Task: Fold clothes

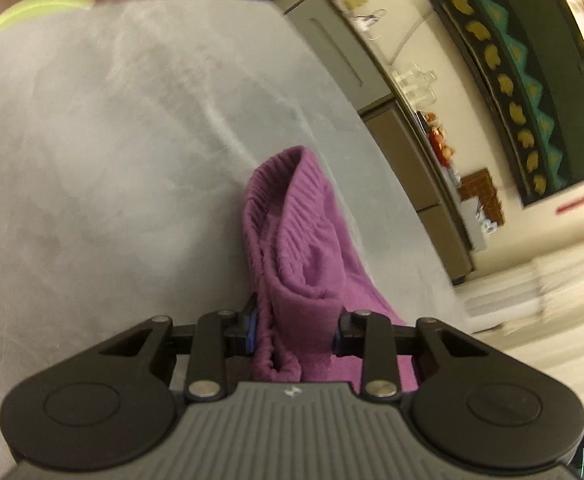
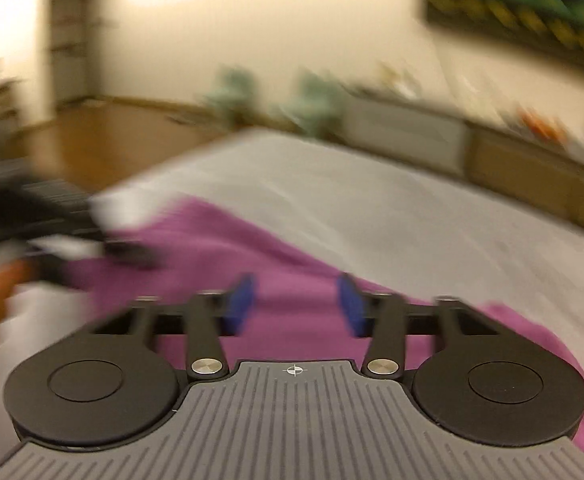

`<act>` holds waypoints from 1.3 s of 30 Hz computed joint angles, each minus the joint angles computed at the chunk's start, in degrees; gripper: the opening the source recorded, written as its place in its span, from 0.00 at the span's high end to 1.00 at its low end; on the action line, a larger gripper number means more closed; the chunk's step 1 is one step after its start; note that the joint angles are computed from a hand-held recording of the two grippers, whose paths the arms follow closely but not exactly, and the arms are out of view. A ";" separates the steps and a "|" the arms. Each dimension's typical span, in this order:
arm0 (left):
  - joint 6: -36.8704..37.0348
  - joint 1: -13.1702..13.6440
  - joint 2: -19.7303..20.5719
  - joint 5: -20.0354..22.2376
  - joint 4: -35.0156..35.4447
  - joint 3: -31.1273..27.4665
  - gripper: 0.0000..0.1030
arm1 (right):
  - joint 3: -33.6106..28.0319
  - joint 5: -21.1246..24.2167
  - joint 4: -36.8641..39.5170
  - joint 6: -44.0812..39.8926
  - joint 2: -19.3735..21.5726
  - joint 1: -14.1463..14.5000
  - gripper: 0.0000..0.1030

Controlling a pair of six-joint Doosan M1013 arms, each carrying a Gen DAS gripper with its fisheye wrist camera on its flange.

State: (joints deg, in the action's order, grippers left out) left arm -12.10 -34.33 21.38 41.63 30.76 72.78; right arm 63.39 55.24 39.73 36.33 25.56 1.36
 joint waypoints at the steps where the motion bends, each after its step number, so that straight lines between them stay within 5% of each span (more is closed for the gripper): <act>1: 1.54 -0.76 0.56 2.44 1.21 -1.58 0.71 | -3.15 1.79 -4.61 5.55 2.21 0.50 0.70; 6: 10.14 -4.73 4.05 14.24 7.51 -9.72 0.72 | -10.01 7.90 -8.83 8.15 6.98 0.35 0.71; 9: 20.64 -7.29 8.68 23.07 11.80 -18.38 0.72 | -9.92 10.86 0.74 11.83 6.85 -2.59 0.66; 10: 23.31 -8.00 9.77 23.38 12.47 -20.21 0.72 | -10.29 13.29 4.52 14.91 7.42 -4.11 0.57; 12: 30.00 -9.10 12.54 21.93 11.55 -24.64 0.72 | -11.05 17.74 11.92 21.64 8.65 -7.05 0.42; 15: 38.43 -9.46 17.45 21.79 5.40 -32.52 0.57 | -10.75 24.20 24.73 34.83 11.23 -11.49 0.15; 19: 41.37 -8.57 16.49 14.69 -4.32 -30.18 0.52 | -8.95 29.30 31.84 39.21 12.88 -13.43 0.12; 24: 28.14 -7.58 7.53 2.88 1.49 -15.84 0.51 | -9.88 30.52 27.30 34.23 12.41 -11.94 0.08; 27: 14.31 -6.80 4.51 4.87 8.41 -11.55 0.49 | -10.58 30.35 22.08 30.33 11.67 -10.48 0.08; 30: 7.27 -5.59 3.06 6.84 9.08 -9.52 0.49 | -8.10 26.32 14.14 21.38 8.78 -8.22 0.12; 32: 9.45 -5.01 3.13 7.06 6.04 -9.68 0.49 | -6.16 22.29 8.90 15.64 6.66 -6.82 0.37; 33: 11.38 -5.05 3.48 7.62 4.99 -10.36 0.49 | -5.47 20.44 6.35 13.08 5.86 -6.06 0.63; 36: 17.32 -5.11 5.03 8.83 2.13 -13.14 0.49 | -4.44 18.98 7.06 11.94 4.73 -6.20 0.77; 39: 22.62 -5.56 7.08 11.40 -1.32 -16.17 0.46 | -2.46 15.53 7.02 12.83 3.00 -7.00 0.78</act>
